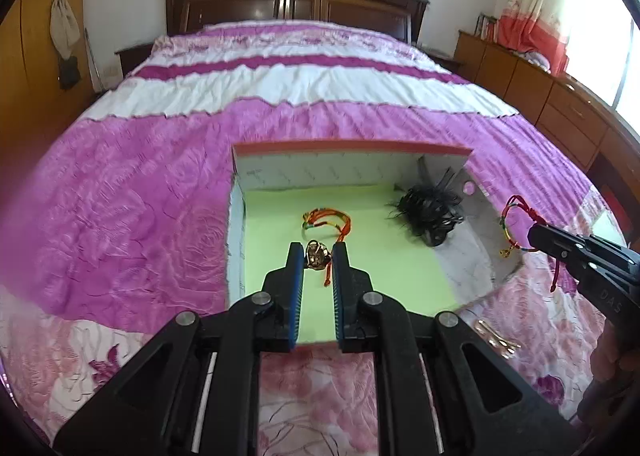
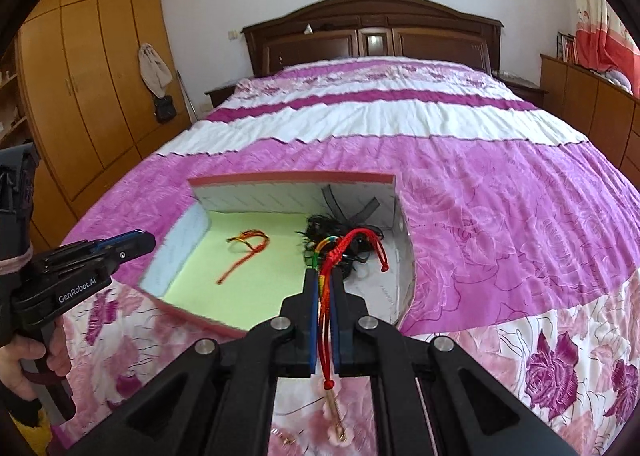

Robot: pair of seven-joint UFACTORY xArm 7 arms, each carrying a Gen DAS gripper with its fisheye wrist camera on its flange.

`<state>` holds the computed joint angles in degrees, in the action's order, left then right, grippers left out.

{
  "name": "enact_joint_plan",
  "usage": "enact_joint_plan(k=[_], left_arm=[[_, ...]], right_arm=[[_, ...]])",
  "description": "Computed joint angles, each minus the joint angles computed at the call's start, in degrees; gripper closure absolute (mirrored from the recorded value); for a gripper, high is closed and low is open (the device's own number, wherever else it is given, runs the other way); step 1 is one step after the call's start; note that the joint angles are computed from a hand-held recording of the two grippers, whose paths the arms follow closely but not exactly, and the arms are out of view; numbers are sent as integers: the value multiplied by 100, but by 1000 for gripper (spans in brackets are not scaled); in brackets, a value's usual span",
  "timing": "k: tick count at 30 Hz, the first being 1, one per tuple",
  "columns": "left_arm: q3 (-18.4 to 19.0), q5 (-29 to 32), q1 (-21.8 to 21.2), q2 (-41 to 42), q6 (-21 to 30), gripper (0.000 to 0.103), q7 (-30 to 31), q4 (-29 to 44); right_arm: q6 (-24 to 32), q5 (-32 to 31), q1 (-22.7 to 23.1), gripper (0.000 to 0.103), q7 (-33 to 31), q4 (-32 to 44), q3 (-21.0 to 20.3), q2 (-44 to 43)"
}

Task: Organize jewelry
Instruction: 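Carry the gold charm and red bracelet with both tools into the box, then open both tools to release the charm and bracelet in the box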

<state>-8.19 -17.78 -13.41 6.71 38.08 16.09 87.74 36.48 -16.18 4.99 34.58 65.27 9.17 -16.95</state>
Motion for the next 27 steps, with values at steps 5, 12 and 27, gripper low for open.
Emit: enact_joint_plan(k=[5, 12, 27], left_arm=[[4, 329, -73, 429, 249, 97, -310, 345], [5, 665, -143, 846, 548, 97, -627, 697], [-67, 699, -174, 1066, 935, 80, -759, 992]], right_arm=[[38, 61, -7, 97, -28, 110, -104, 373], [140, 150, 42, 97, -40, 209, -240, 720], [33, 513, 83, 87, -171, 150, -417, 796]])
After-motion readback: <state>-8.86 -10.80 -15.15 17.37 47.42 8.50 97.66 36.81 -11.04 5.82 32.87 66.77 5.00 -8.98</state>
